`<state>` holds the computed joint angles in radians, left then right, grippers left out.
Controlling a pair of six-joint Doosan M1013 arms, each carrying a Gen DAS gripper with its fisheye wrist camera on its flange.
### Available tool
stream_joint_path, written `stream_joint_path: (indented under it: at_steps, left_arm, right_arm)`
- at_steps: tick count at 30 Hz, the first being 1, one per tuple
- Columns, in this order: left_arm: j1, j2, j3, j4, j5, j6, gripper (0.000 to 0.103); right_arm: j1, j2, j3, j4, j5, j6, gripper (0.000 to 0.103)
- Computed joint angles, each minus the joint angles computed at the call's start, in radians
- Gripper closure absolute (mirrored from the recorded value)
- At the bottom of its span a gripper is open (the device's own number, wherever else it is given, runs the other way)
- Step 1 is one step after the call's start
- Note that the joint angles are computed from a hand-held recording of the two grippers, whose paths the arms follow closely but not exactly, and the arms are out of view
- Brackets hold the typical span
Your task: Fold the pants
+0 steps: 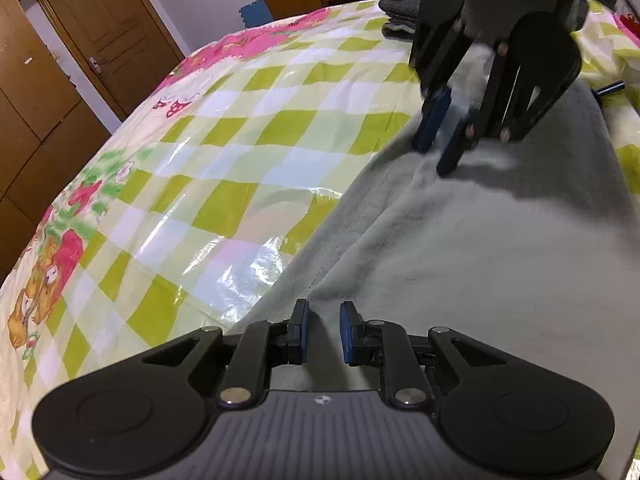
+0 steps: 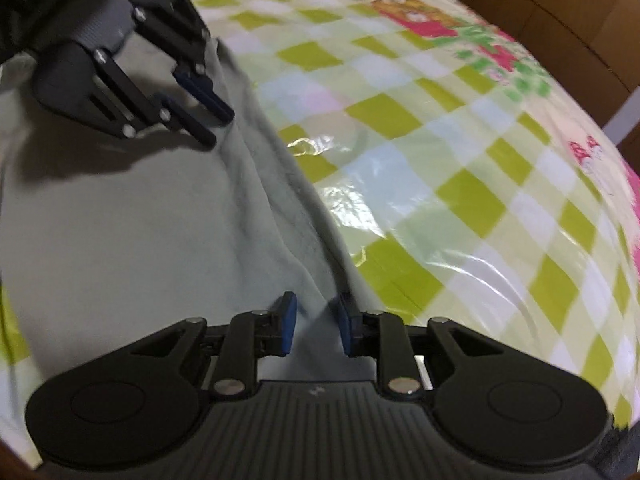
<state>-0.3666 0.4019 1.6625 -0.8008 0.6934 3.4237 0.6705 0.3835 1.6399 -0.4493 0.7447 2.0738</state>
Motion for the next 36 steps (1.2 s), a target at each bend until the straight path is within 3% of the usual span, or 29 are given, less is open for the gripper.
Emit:
stream_joint_path:
  at_steps: [4,6,7,8,11,14,19,24,28,31,34,36]
  left_arm:
    - [0.008,0.006,-0.013,0.000,0.043,0.015,0.071]
    - [0.002,0.015,-0.023,0.035,0.045,-0.013,0.070]
    - [-0.001,0.019,-0.026,0.053,0.040,-0.023,0.070]
    - [-0.004,0.020,-0.027,0.063,0.035,-0.031,0.070]
    - [-0.008,0.010,-0.014,0.052,0.000,0.002,0.085]
    - [-0.002,-0.007,0.003,-0.030,-0.059,0.091,0.084]
    - [0.005,-0.003,-0.011,-0.128,-0.095,0.078,0.085]
    - [-0.005,0.002,0.006,-0.119,-0.149,0.031,0.083]
    - [-0.001,-0.010,0.027,-0.131,-0.170,-0.025,0.083]
    - [-0.002,-0.039,0.055,-0.204,-0.174,0.006,0.083]
    - [-0.009,-0.066,0.080,-0.235,-0.145,-0.011,0.083]
    - [-0.017,-0.079,0.100,-0.248,-0.125,-0.022,0.082]
  right_arm:
    - [-0.012,0.012,-0.016,0.061,0.019,-0.113,0.080]
    - [-0.019,0.013,-0.021,0.079,0.036,-0.124,0.088]
    - [-0.020,0.012,-0.022,0.075,0.041,-0.109,0.101]
    - [-0.020,0.014,-0.027,0.075,0.053,-0.090,0.103]
    - [-0.017,0.004,-0.025,0.073,0.044,-0.048,0.103]
    - [-0.004,-0.024,-0.012,-0.021,0.025,0.085,0.103]
    - [0.000,-0.045,0.005,-0.205,-0.009,0.345,0.103]
    - [-0.017,0.016,-0.017,-0.146,0.007,0.353,0.100]
    - [-0.008,0.010,0.014,-0.179,-0.007,0.430,0.095]
    - [0.001,-0.013,0.035,-0.234,-0.001,0.517,0.089]
    - [0.016,-0.055,0.078,-0.336,0.022,0.695,0.087]
    - [0.040,-0.105,0.130,-0.425,0.053,0.896,0.086]
